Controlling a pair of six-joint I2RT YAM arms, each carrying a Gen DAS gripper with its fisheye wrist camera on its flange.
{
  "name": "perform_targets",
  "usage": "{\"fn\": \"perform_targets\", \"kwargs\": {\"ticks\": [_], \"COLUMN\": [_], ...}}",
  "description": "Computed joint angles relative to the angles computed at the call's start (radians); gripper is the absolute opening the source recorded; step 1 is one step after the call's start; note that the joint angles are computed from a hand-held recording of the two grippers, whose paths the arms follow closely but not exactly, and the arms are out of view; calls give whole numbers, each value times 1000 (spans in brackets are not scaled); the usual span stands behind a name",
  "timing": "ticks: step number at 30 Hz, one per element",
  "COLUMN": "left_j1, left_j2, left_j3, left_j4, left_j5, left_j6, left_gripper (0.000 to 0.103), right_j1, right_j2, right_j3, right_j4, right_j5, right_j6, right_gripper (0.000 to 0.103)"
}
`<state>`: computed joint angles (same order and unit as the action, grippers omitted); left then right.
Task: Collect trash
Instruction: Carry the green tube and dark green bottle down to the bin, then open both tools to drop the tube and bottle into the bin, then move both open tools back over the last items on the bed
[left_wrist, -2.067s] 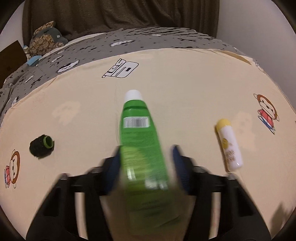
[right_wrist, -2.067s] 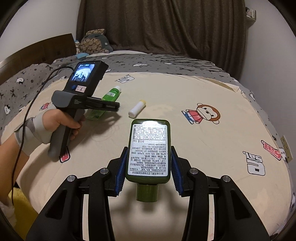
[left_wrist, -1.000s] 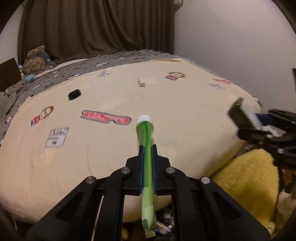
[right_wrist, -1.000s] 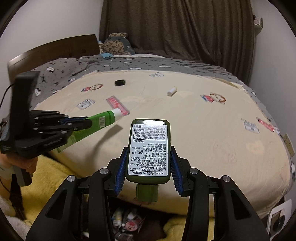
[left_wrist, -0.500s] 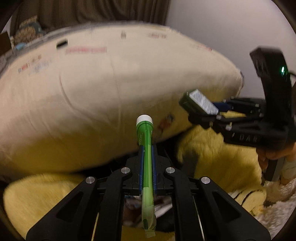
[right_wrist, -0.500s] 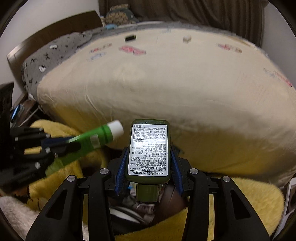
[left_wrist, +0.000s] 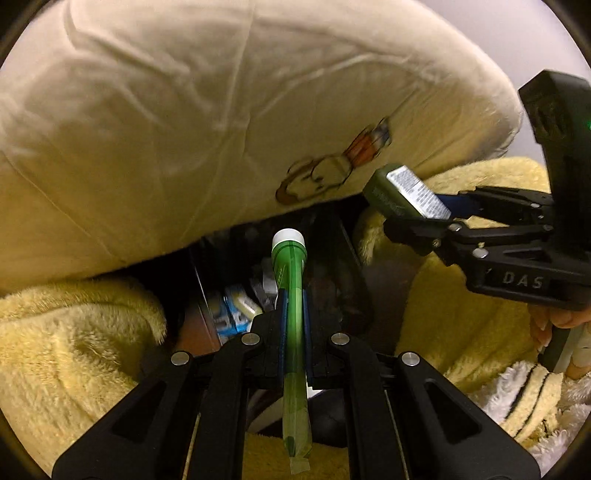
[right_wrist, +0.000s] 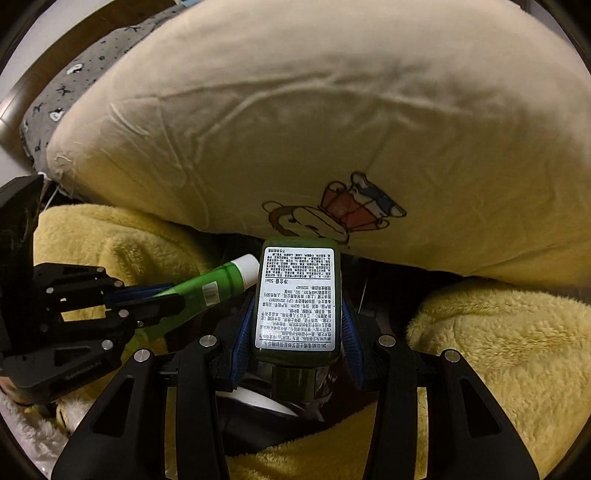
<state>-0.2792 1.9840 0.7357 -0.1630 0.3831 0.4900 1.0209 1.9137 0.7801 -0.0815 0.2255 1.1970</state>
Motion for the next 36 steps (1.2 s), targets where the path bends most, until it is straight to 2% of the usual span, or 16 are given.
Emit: {"fn": "perform_targets", "kwargs": {"ticks": [6,9,15,22,24,27,30,31,33,34,35,36], "left_j1": [-1,5,9,23,37,84,138,157,190,202,209,212], "left_j2": [35,31,-10,-89,-128,-221,-307,-325,-340,-336,-331,-319], "left_j3": [31,34,24,12,14,32,82,112,183,231,275,326], "left_j4": [-15,-16,-1,-5,-16,-49,-76,-85,-91,-90,-90,-80], "left_j5": [-11,-3,-8,-14,-9,10,23,26,27,20,8,-9], "left_j6": [-9,-22,-40,-43,-36,-20,2,7,4,-6,-17,-34], "left_gripper": [7,13,28,29,30,40,48,52,58,62,64,69], "right_j1": [-32,-41,-43,-32,-26,-22,-31,-44,-69,-103,-122,-145], "right_j2": [24,20,-17,-83,-145,-225,-354,-416,-464,-492,-500,-509], "right_j3": [-4,-10,-20,-31,-37,-23,11,40,76,127,154,187], "right_j4": [32,44,24,-34,-91,-188,-365,-463,-546,-624,-654,-683], "right_j5": [-26,-23,3,54,94,169,295,360,425,484,511,541], "right_j6": [1,-7,-11,-6,-13,-20,-38,-52,-80,-114,-140,-176], "right_gripper": [46,57,61,63,63,63,63,65,66,66,69,72]}}
